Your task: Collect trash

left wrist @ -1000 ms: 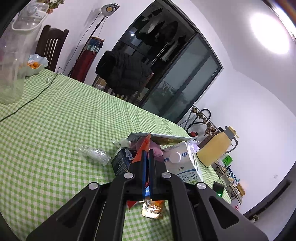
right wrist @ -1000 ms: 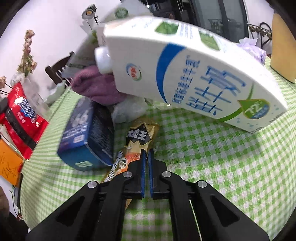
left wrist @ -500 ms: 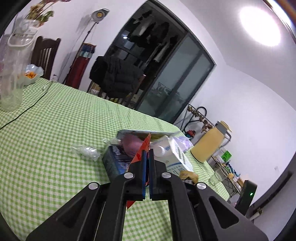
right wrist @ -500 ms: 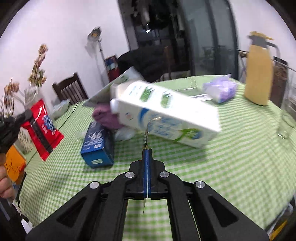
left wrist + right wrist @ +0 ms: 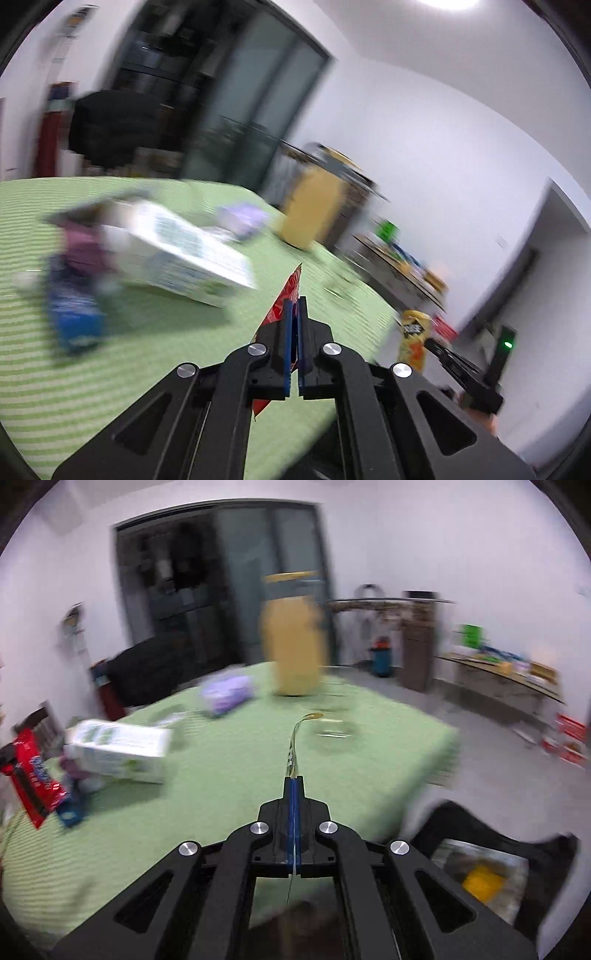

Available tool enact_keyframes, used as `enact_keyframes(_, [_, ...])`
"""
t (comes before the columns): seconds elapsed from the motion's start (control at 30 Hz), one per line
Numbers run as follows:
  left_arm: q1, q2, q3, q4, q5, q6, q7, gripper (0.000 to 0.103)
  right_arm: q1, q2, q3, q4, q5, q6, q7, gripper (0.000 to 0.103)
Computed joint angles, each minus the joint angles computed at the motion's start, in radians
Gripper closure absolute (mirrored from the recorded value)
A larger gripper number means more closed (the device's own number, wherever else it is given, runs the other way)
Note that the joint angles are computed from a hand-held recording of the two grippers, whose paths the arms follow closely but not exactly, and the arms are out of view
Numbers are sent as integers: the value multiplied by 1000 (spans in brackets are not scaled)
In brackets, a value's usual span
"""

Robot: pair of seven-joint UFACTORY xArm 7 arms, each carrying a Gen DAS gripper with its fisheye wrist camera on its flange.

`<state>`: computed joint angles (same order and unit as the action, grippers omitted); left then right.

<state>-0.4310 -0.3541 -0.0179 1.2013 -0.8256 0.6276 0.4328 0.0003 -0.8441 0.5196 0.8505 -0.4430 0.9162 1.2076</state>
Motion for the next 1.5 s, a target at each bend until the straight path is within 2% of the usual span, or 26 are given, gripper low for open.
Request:
enact_keyframes(0.2, [-98,170,-132,150,14,79,11,103,86,-361,-114,-278,98,245,-12,103])
enact_keyframes(0.4, [-171,432,-279,372,177,141,-53,103,112,-575,-184,-484,195,381,-22,103])
enact_keyframes(0.5, [-247,595,-327,503,332,187,-135,103,127,-668,-216,-562,240,429,-30,103])
enact_keyframes(0.63, [-356,798,-330,681,503,270,-251,103,131,-757,-238,-624,286,468,-37,102])
enact_keyframes(0.77, [-459,974,-298,855,615,357,-364,101,124,-815,-217,-621,297,522,-49,102])
enact_keyframes(0.8, [-475,1014,-297,903,626,386,-380,98,122,-831,-214,-617,299,537,-50,102])
enact_keyframes(0.83, [-504,1069,-280,982,656,437,-408,84,116,-837,-218,-615,296,537,-54,102])
enact_keyframes(0.87, [-523,1095,-262,1024,681,466,-435,77,108,-835,-217,-606,297,537,-57,102])
enact_keyframes(0.9, [-523,1094,-259,1024,682,472,-444,70,104,-839,-213,-597,296,544,-61,102])
enact_keyframes(0.97, [-496,1064,-275,986,654,456,-430,65,93,-835,-208,-589,290,541,-71,102])
enact_keyframes(1.0, [-486,1040,-274,966,655,446,-419,58,86,-827,-204,-579,287,536,-76,102])
enact_keyframes(1.03, [-479,1009,-271,932,660,427,-411,50,79,-811,-197,-565,284,525,-80,102])
enact_keyframes(1.13, [-431,864,-274,774,666,322,-368,41,67,-737,-163,-519,268,473,-97,100])
enact_keyframes(1.17, [-401,813,-285,721,649,286,-344,37,62,-705,-150,-501,260,451,-103,90])
enact_keyframes(1.2, [-348,729,-302,625,601,225,-296,30,58,-673,-134,-482,251,427,-107,82])
enact_keyframes(1.23, [-311,678,-313,572,564,181,-262,22,53,-631,-110,-457,237,394,-111,61])
enact_keyframes(1.27, [-272,617,-321,504,515,126,-219,18,49,-588,-95,-435,222,356,-117,50])
enact_keyframes(1.33, [-210,494,-310,373,449,8,-164,8,38,-485,-75,-385,192,271,-134,48])
enact_keyframes(1.43, [-145,352,-265,241,399,-89,-127,8,20,-358,-48,-318,144,132,-137,36])
enact_keyframes(1.5, [-106,265,-225,158,357,-140,-108,8,-21,-247,-12,-241,94,39,-136,32])
